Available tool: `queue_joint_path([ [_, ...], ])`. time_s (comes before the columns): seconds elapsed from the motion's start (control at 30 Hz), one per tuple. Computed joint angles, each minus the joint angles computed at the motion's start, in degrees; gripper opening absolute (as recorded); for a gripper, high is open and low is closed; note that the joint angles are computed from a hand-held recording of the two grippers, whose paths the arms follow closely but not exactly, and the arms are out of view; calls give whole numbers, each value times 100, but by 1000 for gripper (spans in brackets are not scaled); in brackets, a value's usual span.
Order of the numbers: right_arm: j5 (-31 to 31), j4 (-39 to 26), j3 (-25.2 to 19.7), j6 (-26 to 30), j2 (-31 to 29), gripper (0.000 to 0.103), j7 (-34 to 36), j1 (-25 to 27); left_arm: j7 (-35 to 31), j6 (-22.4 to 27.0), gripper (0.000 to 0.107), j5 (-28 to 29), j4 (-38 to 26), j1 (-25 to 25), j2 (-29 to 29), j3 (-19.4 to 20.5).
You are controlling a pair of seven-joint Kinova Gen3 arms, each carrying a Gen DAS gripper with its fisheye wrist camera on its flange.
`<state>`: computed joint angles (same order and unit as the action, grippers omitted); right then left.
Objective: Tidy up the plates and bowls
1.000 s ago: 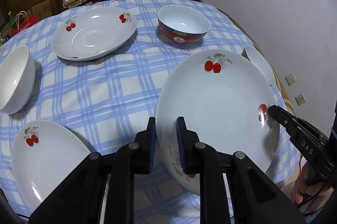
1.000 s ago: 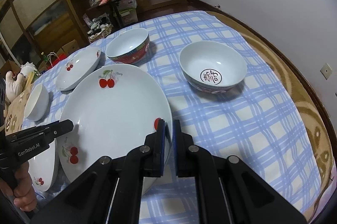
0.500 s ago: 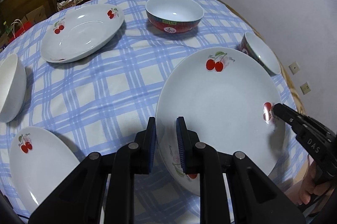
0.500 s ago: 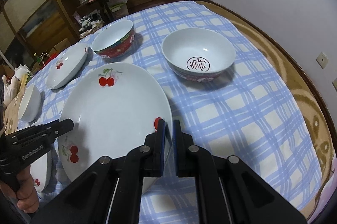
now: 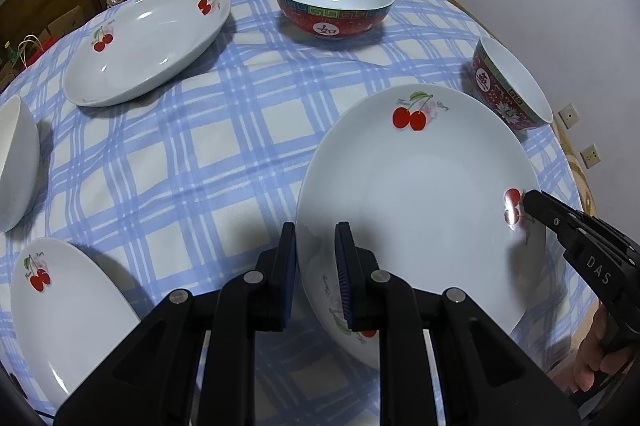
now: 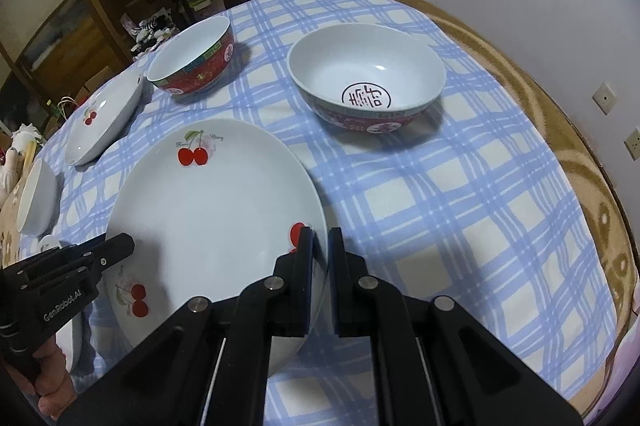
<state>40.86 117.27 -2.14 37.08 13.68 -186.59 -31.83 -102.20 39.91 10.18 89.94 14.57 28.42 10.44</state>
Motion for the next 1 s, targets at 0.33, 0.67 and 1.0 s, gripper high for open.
queue_joint_path([
  [0.33, -28, -25, 2, 7, 10, 8, 62, 11, 57, -134, 19, -210, 89, 144, -64, -94],
  [0.67, 179, -140, -59, 397, -11, 13, -49, -142, 318, -14, 27, -382, 67, 113, -166, -200],
  [1.0, 723, -283, -219, 887, -4, 40, -438, -409, 336, -211, 61, -418, 355, -40, -580, -210],
])
